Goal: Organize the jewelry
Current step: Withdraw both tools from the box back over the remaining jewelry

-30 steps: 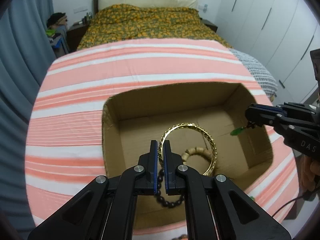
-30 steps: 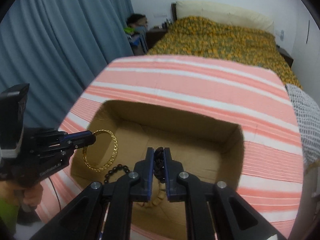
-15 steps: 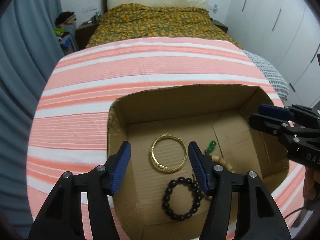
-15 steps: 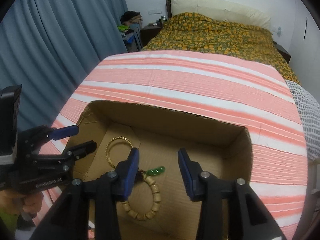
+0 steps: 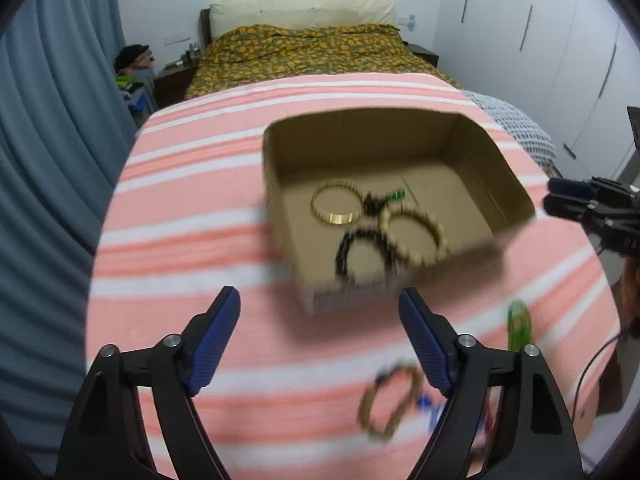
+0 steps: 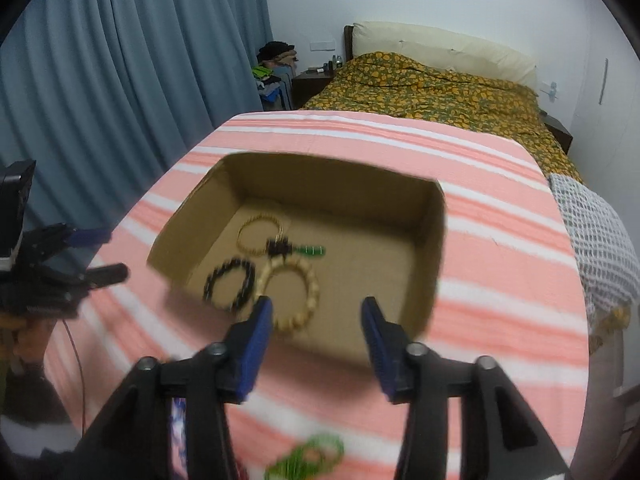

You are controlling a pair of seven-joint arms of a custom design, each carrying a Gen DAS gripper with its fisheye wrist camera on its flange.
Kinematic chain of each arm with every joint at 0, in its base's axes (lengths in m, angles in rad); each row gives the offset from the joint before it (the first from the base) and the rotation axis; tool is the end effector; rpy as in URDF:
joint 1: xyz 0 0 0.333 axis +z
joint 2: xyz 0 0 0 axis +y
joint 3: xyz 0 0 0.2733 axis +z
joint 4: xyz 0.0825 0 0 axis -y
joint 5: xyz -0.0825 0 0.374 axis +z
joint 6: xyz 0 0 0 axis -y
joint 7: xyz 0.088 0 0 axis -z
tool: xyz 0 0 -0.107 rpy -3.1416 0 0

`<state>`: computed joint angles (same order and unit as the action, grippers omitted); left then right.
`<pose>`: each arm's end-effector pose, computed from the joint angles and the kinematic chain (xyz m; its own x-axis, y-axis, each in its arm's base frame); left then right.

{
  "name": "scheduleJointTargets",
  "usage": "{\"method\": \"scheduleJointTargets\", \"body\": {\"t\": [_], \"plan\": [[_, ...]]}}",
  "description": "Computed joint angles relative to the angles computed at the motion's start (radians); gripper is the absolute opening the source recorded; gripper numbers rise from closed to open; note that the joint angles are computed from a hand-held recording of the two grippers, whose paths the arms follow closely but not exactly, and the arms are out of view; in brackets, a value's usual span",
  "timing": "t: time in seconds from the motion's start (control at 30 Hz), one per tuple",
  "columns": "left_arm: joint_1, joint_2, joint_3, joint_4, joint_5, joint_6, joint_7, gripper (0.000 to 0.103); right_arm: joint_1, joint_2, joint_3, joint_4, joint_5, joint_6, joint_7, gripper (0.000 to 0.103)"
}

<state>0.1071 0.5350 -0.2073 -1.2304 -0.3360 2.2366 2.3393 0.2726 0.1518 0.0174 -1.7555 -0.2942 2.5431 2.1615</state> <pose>0.7177 -0.0452 0.4879 -0.6259 -0.7796 0.0217 -0.6410 0.4983 -0.5838 0.6098 0.1851 0.5107 -0.0818 -0.9928 -0.0872 -0.7781 0.1183 -0.6169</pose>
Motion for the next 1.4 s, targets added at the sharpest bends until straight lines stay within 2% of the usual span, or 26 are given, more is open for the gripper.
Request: {"method": "scheduleJointTargets", "body": {"t": [0.1,0.2,0.37,0.6,0.73,0.93,1.0,1.23,1.4], "plan": [[0.06,-0.156,-0.006,-0.23,-0.075,0.081,0.105,0.088,0.007,-0.151,0.008,-0.195,-0.068,0.053,0.095,0.053],[0.091,-0.292,0.013,-0.436,-0.179,0.161,0.208,0.091,-0.017,-0.298,0.054,-0.364,-0.181,0.071,0.218,0.053],[0.076,-0.448,0.068,-0.689,-0.336,0.249,0.319,0.093,-0.079,-0.52,0.191,-0.592,-0.39,0.015,0.46,0.053],[0.035,-0.545,0.136,-0.879,-0.46,0.269,0.397,0.093,-0.082,-0.703,0.318,-0.813,-0.443,0.013,0.722,0.053],[0.015,-0.583,0.164,-0.94,-0.514,0.269,0.448,0.093,-0.076,-0.693,0.388,-0.845,-0.49,0.004,0.848,0.053],[0.004,-0.599,0.186,-0.959,-0.552,0.255,0.497,0.093,-0.027,-0.652,0.399,-0.859,-0.541,0.022,0.941,0.053],[0.002,-0.601,0.189,-0.963,-0.555,0.266,0.511,0.093,-0.02,-0.624,0.388,-0.852,-0.57,0.051,0.951,0.053],[0.016,-0.607,0.206,-0.949,-0.555,0.283,0.521,0.093,0.006,-0.521,0.347,-0.802,-0.65,0.071,0.973,0.053],[0.029,-0.63,0.226,-0.923,-0.592,0.339,0.562,0.094,0.029,-0.5,0.315,-0.795,-0.683,0.084,0.985,0.053]]}}
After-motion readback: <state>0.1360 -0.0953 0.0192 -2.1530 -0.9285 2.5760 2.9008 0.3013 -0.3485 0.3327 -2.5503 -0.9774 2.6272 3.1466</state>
